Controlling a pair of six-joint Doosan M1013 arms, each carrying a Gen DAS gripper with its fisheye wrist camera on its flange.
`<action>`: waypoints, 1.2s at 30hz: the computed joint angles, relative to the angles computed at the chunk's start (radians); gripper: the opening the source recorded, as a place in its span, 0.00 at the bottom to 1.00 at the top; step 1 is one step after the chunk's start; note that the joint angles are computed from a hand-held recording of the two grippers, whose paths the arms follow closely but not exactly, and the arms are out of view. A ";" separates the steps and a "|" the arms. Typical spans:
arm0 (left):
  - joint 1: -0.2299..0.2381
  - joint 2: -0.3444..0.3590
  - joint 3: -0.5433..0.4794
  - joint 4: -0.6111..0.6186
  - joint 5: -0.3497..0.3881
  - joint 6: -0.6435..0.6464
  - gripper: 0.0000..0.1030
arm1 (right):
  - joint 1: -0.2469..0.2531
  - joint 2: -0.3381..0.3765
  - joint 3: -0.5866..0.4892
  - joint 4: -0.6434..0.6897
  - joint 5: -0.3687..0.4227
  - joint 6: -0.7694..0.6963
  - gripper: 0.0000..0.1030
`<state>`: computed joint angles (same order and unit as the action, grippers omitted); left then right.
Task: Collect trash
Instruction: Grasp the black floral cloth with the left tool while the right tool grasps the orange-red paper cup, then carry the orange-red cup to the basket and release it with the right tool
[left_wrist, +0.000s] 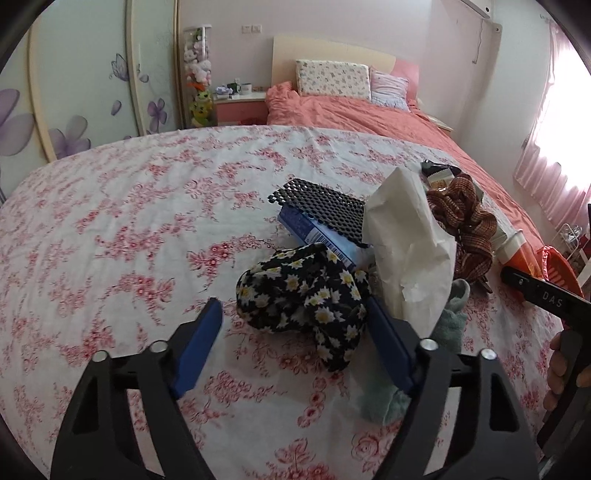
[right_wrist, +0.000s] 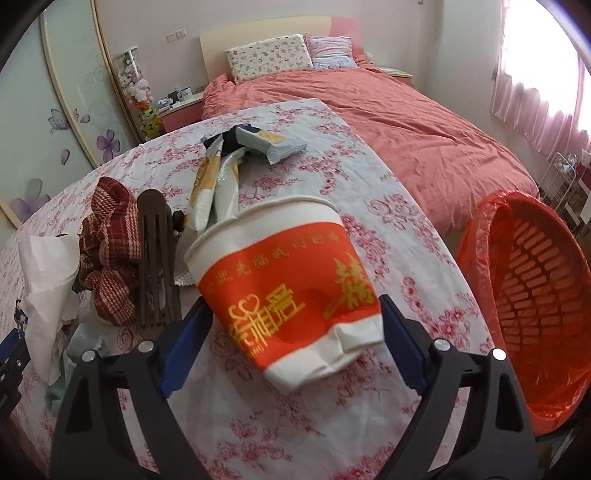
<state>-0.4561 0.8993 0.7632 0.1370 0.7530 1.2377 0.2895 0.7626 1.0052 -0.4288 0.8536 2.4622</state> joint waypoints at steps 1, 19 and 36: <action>0.003 0.007 -0.011 -0.013 0.013 0.007 0.67 | 0.000 0.004 -0.007 0.000 0.002 -0.006 0.82; 0.027 -0.031 0.059 -0.121 -0.056 0.071 0.18 | 0.001 -0.019 0.023 0.020 -0.041 -0.032 0.72; 0.011 -0.154 0.193 0.014 -0.218 -0.008 0.14 | 0.038 -0.185 0.226 -0.179 -0.189 0.176 0.72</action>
<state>-0.4450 0.7449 0.9560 0.1505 0.5351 1.2301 0.3274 0.5778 1.2309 -0.6077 0.6644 2.6385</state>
